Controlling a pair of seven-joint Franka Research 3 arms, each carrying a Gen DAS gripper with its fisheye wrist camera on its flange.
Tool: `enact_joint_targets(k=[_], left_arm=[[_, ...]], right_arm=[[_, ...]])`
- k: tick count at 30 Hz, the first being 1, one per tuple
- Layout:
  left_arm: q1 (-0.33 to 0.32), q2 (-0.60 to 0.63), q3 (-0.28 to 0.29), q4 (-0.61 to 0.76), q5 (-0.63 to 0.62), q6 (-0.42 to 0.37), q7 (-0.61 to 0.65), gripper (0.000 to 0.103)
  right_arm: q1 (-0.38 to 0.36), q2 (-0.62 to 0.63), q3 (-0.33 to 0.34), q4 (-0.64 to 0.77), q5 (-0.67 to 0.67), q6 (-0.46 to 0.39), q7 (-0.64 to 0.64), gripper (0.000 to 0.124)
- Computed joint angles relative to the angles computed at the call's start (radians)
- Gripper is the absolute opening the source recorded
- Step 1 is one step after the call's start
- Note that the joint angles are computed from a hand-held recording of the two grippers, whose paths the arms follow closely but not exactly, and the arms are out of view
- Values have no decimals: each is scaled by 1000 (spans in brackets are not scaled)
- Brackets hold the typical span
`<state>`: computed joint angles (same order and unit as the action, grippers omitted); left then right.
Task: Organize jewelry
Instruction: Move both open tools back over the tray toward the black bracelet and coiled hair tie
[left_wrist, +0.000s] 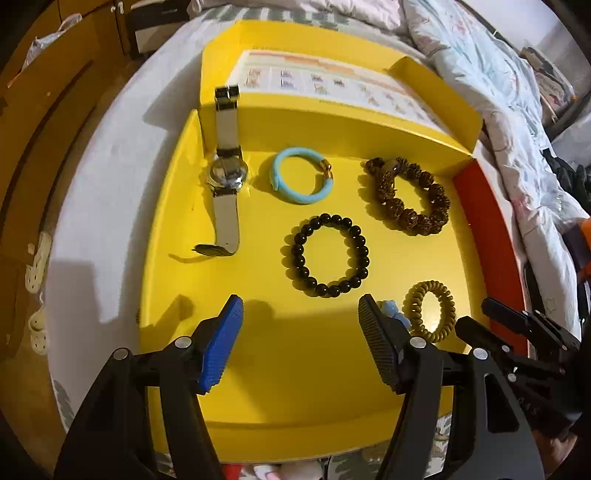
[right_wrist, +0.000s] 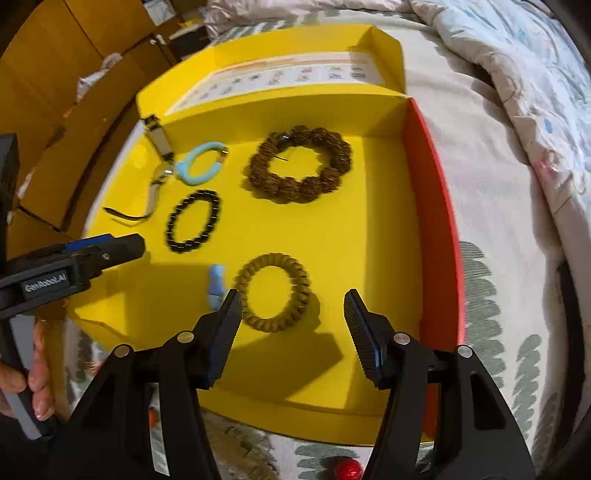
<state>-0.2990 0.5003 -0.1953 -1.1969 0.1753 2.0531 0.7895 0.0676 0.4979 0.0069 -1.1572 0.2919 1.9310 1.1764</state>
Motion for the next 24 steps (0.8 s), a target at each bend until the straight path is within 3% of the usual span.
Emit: enact_joint_targets(k=[3, 6, 10, 24], left_arm=[[-25, 54, 15, 91, 36, -71, -4, 64], [-37, 93, 21, 154, 47, -119, 0, 57], [-44, 132, 28, 210, 45, -162, -5, 51], [-54, 193, 36, 288, 43, -200, 0, 44]], right_arm=[[8, 5, -2, 1, -13, 3, 0, 58], [19, 8, -4, -1, -33, 7, -5, 48], [37, 6, -10, -10, -67, 19, -1, 45], [72, 11, -26, -28, -157, 47, 31, 37]])
